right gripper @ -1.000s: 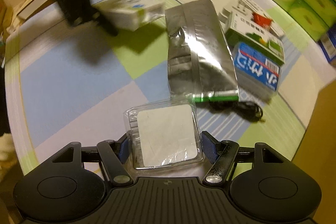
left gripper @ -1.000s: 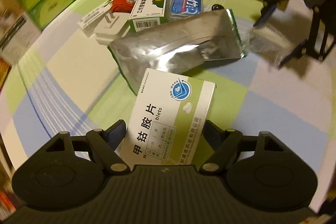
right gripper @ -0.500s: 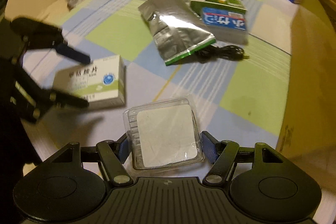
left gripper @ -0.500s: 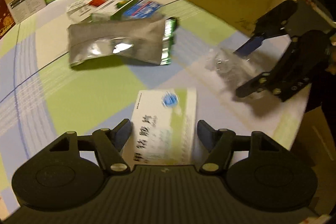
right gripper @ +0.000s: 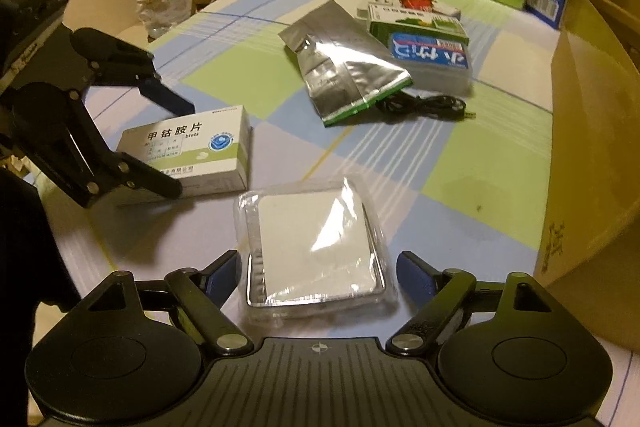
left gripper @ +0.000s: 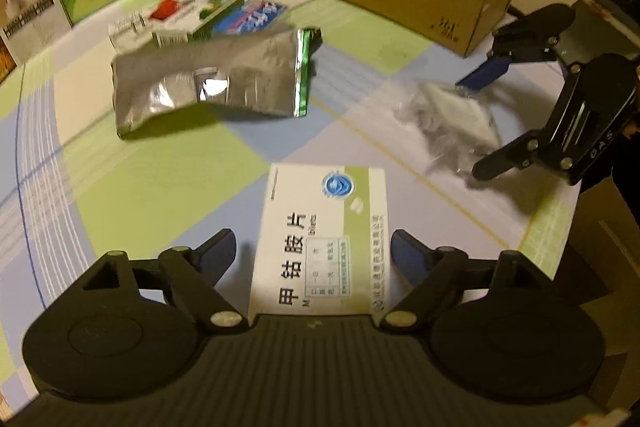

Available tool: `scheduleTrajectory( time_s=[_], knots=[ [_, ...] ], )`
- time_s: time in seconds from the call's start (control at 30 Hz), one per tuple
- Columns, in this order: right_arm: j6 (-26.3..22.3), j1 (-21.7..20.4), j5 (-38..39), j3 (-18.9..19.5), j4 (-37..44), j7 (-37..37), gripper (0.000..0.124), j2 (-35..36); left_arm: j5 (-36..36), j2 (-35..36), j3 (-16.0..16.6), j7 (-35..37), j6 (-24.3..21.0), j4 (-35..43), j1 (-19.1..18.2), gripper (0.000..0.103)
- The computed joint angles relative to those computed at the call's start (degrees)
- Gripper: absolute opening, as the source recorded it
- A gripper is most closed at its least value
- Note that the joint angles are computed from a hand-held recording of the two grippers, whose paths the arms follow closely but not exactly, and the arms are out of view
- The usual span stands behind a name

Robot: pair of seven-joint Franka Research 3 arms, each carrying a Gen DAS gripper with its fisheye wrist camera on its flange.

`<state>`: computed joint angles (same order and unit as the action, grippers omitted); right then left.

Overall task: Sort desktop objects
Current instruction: 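Lift both held items and carry them over the cardboard box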

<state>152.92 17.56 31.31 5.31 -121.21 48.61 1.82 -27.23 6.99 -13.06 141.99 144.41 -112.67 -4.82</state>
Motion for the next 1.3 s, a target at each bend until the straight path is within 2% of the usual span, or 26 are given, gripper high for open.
scheduleTrajectory(
  time_s=[0.1, 0.17, 0.27, 0.4, 0.57, 0.8, 0.93, 1.07, 1.2, 1.3],
  knots=[
    [1.0, 0.3, -1.86, 0.23, -0.17, -1.22, 0.082, 0.54, 0.72, 0.24, -0.06, -1.68, 0.42, -0.52, -0.27, 0.069],
    [1.3, 0.41, -2.34, 0.31, -0.43, -1.51, 0.073, 0.61, 1.72, -0.09, -0.15, -2.93, 1.66, -1.52, -0.65, 0.069],
    [2.04, 0.35, -1.24, 0.26, -0.85, -0.93, 0.067, 0.34, 1.58, -0.81, -0.3, -3.5, 3.43, -2.93, -0.91, 0.068],
    [3.37, 0.5, -1.21, 0.23, -1.78, 1.53, 0.066, -0.49, 2.04, -1.59, -0.24, -6.24, 5.46, -4.38, -1.54, 0.068],
    [5.08, 0.53, 1.26, -0.1, -3.23, 4.35, 0.066, -2.89, 2.84, -3.73, -0.2, -13.36, 9.02, -7.31, -2.97, 0.067],
    [8.14, 1.33, 6.94, -1.55, -4.27, 1.36, 0.066, -8.44, 1.84, -6.63, 0.17, -21.3, 9.59, -7.59, -5.39, 0.067],
    [11.72, 1.41, 7.67, -2.6, -3.71, 0.39, 0.066, -10.86, 4.42, -7.09, 0.14, -24.98, 10.08, -4.89, -6.95, 0.067],
    [15.05, -0.56, 4.31, -3.55, -2.42, 3.38, 0.066, -11.9, 6.34, -5.33, -0.47, -27.58, 9.94, 1.05, -8.31, 0.067],
    [15.18, -5.42, -3.31, -3.94, 0.01, 12.73, 0.066, -11.1, 9.32, -0.5, -2.22, -30.83, 9.29, 10.39, -9.6, 0.067],
    [13.9, -10.84, -15.12, -2.83, 1.77, 24.02, 0.066, -9.82, 12.52, 4.69, -3.79, -34.19, 7.86, 18.78, -10.88, 0.067]
  ],
)
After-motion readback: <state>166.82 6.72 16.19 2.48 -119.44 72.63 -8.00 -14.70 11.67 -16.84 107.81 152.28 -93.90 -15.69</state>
